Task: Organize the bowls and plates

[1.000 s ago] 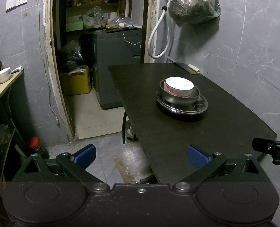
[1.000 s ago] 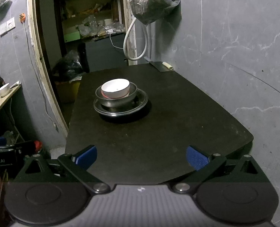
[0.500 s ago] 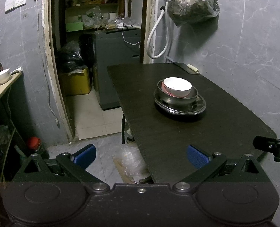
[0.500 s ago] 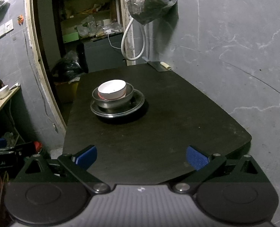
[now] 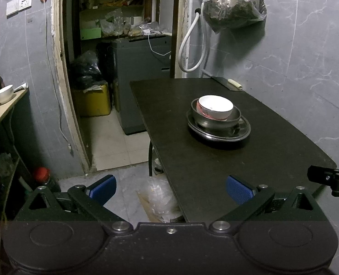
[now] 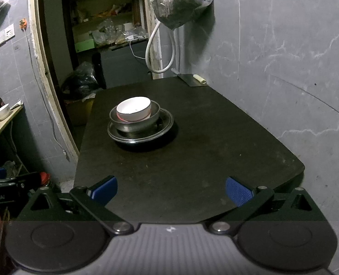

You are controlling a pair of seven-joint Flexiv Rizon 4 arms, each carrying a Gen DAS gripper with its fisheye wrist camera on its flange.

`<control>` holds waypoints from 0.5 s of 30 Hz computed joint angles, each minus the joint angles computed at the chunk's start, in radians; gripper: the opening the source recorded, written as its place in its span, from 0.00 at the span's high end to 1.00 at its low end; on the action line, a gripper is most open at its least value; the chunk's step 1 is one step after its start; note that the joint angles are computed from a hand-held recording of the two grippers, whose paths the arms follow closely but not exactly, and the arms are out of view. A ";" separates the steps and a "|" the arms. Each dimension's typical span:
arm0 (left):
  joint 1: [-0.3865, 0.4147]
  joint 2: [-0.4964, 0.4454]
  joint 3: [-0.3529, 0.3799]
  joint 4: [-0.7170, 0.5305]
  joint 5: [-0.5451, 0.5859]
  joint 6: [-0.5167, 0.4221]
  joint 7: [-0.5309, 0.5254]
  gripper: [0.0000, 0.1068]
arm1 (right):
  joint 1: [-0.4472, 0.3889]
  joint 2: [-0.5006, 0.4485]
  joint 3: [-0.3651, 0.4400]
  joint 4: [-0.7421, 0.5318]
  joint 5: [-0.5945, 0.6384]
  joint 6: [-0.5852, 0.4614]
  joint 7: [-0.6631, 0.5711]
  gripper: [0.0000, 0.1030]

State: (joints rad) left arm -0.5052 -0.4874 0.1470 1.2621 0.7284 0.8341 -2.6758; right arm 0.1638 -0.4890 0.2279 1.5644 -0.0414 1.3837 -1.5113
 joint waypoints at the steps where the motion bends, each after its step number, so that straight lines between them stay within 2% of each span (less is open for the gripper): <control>1: 0.001 0.000 -0.001 -0.001 -0.001 -0.002 0.001 0.04 | 0.000 0.000 0.000 0.000 0.001 -0.001 -0.001 0.00; 15: 0.003 0.000 -0.002 -0.005 -0.004 -0.004 0.012 0.04 | 0.003 -0.008 -0.004 -0.014 0.003 -0.020 -0.004 0.00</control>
